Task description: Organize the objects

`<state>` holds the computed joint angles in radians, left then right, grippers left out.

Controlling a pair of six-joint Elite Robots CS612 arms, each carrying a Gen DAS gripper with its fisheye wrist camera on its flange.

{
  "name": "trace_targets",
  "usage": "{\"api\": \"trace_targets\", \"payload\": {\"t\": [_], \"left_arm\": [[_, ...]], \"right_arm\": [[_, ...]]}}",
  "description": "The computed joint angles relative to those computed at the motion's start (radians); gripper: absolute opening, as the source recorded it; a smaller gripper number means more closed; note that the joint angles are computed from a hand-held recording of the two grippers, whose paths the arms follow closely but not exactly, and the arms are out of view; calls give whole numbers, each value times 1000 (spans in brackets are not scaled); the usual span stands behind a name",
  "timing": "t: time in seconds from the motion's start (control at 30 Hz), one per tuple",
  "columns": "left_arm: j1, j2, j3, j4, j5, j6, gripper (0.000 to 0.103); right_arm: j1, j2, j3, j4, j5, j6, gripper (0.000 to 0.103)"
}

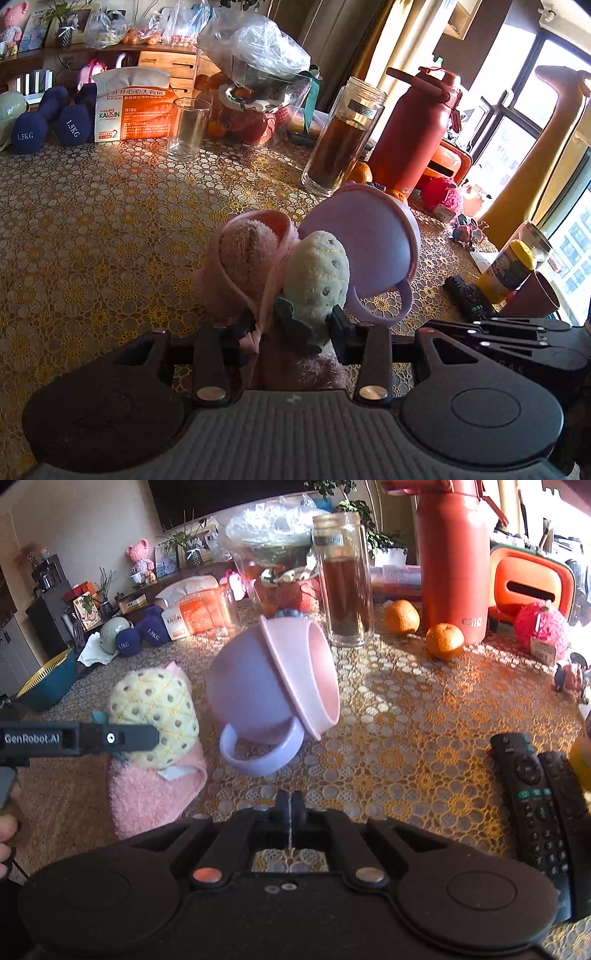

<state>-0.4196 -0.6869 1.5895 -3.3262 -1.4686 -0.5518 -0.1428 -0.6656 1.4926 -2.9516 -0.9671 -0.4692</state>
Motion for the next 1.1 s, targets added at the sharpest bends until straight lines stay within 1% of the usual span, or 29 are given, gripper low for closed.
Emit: {"api": "trace_targets", "payload": {"t": [0.07,0.13,0.2,0.27,0.3,0.4,0.43,0.47,0.57,0.7,0.8,0.83,0.87,0.93,1.03,1.1], "left_arm": [[-1,-3,7,-16,-2,8,40],[-2,-6,11,-25,3,15,40],[-4,-8,14,-34,7,21,40],[-3,-10,15,-38,12,22,40],[-2,-11,15,-40,11,22,40],[1,-13,17,-42,17,18,40],[2,-13,17,-44,17,17,40],[2,-13,18,-44,18,19,40],[2,-14,19,-49,22,23,40],[3,-18,26,-62,22,30,40],[4,-20,29,-68,23,29,40],[5,-20,30,-70,22,27,40],[5,-20,31,-72,21,25,40],[4,-23,34,-77,19,25,40],[2,-28,42,-91,16,27,40],[0,-34,52,-102,8,32,40]], "right_arm": [[-9,-3,-9,-4,30,-13,14],[-15,-2,-24,-5,51,-22,18],[-14,2,-50,23,70,-56,19],[-11,8,-70,43,87,-79,28],[-7,11,-78,46,89,-89,30],[7,15,-92,42,84,-125,40],[10,18,-97,42,80,-127,47],[15,24,-105,37,76,-125,51],[25,41,-131,18,61,-127,53],[30,56,-159,77,72,-167,52],[27,60,-167,123,91,-192,46],[24,60,-170,144,106,-197,39],[22,59,-172,171,122,-206,29],[17,54,-170,214,147,-227,21],[16,45,-147,219,158,-253,15],[16,37,-120,186,158,-259,14]]}}
